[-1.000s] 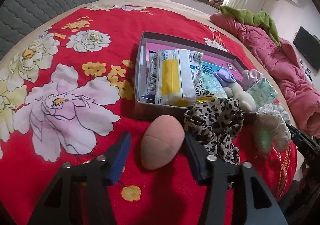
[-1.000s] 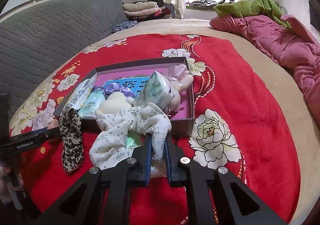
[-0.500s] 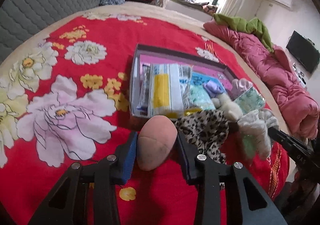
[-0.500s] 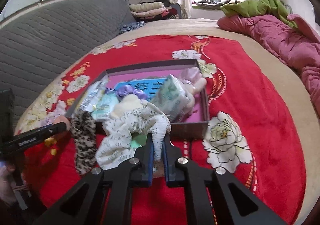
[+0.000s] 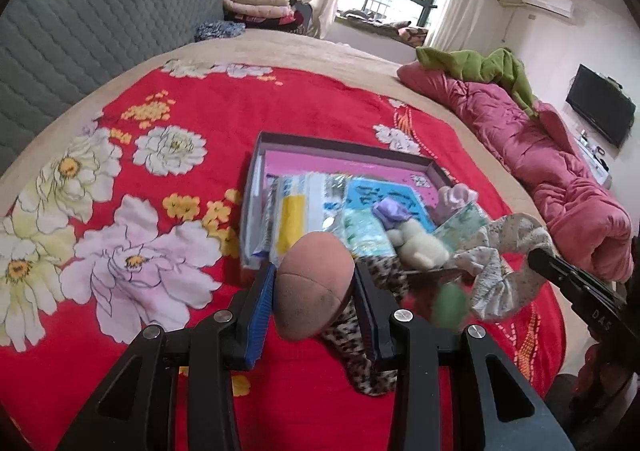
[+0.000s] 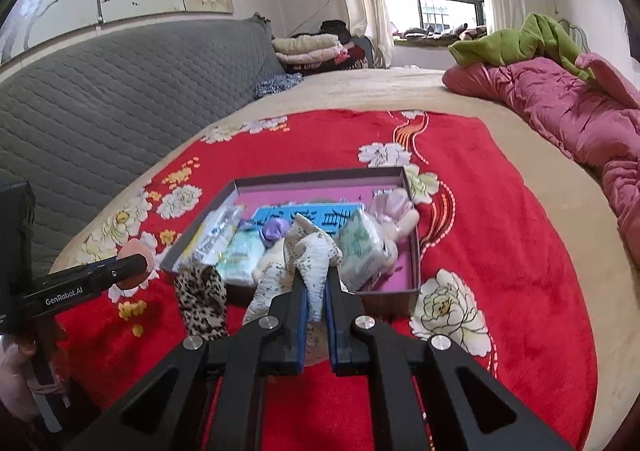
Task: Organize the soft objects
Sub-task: 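Close the right tool on the white floral scrunchie while the left tool grasps the pink sponge, then lift and carry the pink sponge with the left tool while the right tool carries the scrunchie over the box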
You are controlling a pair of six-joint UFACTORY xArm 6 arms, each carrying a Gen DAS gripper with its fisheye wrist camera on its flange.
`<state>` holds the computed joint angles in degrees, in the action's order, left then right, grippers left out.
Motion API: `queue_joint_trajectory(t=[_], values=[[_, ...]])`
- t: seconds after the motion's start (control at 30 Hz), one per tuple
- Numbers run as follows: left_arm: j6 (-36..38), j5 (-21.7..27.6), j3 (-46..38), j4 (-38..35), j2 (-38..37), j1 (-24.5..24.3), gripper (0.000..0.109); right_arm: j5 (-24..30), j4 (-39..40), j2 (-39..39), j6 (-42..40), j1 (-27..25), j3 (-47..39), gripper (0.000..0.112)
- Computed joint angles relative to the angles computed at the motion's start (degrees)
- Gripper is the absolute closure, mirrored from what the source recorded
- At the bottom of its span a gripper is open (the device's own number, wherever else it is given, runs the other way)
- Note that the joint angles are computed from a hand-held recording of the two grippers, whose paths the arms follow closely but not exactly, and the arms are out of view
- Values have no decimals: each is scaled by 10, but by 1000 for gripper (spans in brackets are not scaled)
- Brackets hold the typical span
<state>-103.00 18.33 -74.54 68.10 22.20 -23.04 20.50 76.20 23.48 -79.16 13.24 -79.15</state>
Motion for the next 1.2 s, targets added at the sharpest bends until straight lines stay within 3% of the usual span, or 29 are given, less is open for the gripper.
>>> queue_joint_trajectory(t=[0.2, 0.33, 0.63, 1.2], values=[[48, 25, -37, -44, 9, -17, 69, 11, 24, -9, -11, -4, -10, 104], [117, 31, -71, -118, 28, -22, 69, 14, 34, -9, -10, -4, -22, 104], [195, 56, -154, -177, 75, -37, 69, 14, 57, -5, -21, -3, -47, 104], [247, 34, -223, -239, 135, -18, 69, 11, 48, 38, 12, 0, -110, 104]])
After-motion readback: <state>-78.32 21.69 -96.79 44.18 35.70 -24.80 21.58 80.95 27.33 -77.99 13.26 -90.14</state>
